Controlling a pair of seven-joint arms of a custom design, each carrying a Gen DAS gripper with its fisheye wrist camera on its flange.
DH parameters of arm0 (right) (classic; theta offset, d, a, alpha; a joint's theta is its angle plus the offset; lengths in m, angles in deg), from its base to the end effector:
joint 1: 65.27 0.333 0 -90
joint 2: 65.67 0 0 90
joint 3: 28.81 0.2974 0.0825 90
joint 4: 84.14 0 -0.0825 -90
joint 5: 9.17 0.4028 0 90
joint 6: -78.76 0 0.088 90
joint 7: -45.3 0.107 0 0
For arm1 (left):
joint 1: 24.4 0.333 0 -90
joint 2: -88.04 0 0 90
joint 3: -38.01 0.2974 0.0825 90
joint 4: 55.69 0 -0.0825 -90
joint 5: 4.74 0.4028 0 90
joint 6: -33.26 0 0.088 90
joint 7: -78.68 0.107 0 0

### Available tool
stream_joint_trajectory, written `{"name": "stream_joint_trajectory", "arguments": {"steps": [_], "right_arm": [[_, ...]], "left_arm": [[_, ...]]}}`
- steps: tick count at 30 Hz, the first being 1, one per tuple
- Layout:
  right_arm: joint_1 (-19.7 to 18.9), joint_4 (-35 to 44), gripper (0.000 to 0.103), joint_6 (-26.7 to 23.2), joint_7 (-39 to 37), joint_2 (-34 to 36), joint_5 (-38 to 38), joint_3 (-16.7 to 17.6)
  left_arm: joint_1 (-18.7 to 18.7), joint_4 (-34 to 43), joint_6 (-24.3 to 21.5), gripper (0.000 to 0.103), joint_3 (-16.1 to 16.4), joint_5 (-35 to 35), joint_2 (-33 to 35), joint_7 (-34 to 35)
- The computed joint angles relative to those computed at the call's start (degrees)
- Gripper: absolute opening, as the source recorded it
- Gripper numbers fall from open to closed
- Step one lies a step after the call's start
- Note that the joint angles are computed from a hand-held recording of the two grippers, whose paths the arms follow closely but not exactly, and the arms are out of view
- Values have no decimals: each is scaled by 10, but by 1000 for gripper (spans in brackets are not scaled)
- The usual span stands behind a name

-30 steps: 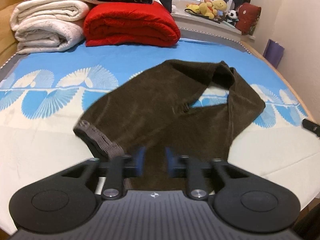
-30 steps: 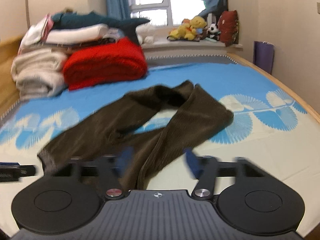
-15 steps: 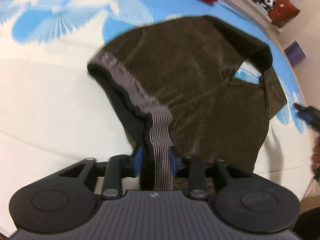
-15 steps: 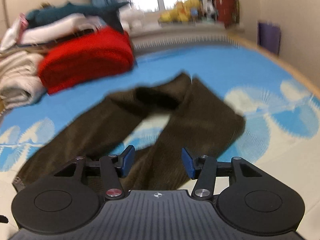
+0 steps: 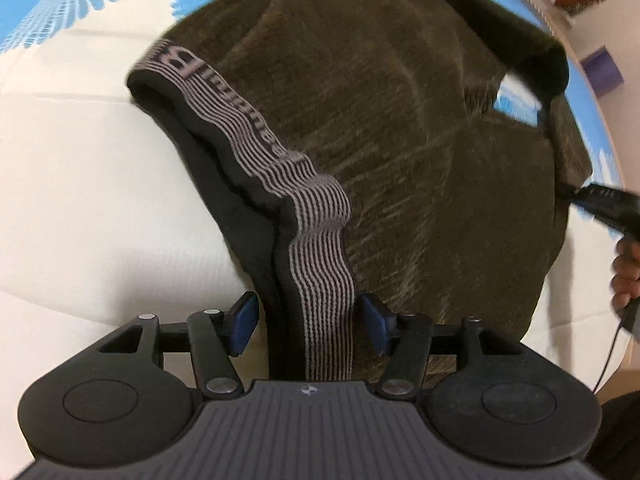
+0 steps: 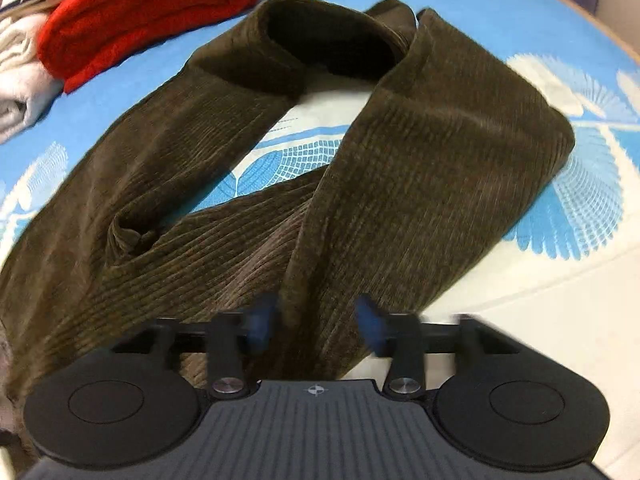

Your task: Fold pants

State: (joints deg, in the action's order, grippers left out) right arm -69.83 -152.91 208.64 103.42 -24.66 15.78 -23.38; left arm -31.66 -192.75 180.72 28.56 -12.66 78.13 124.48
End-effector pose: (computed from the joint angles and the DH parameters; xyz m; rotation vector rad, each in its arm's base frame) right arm 0.7845 0.0017 0.3789 -2.0946 1.5223 -0.1143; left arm 0.4992 -0.1479 0.3916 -2.6985 1.4573 -0.5551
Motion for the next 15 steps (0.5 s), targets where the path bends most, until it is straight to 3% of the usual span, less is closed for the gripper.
{"name": "stream_joint_trajectory", "arguments": {"steps": [1,3,5,8,11,13,15], "right_arm": [[-3,1,8,-1,1,0,4,1],[-10,-8,7,7,-10,-9,11,3],[-22,-21,7,19,-31,-21,26,8],[-52,-35,6,22,-68,-42,65,17],[-87,-56,6,8,-133,-70,110,23],[-119,-70,6,-33,-206,-91,149,30],[-148,-82,6,-101,-281,-114,181,30]], "left_arm": [[-1,5,-4,61,-1,2,5,3],[0,8,-4,54,-5,17,9,-2],[3,12,-9,32,-11,48,9,-18],[9,5,-1,20,-20,94,-6,-62],[28,-17,22,16,-40,180,-47,-142],[53,-43,37,15,-61,246,-93,-215],[83,-63,18,13,-92,318,-145,-282]]}}
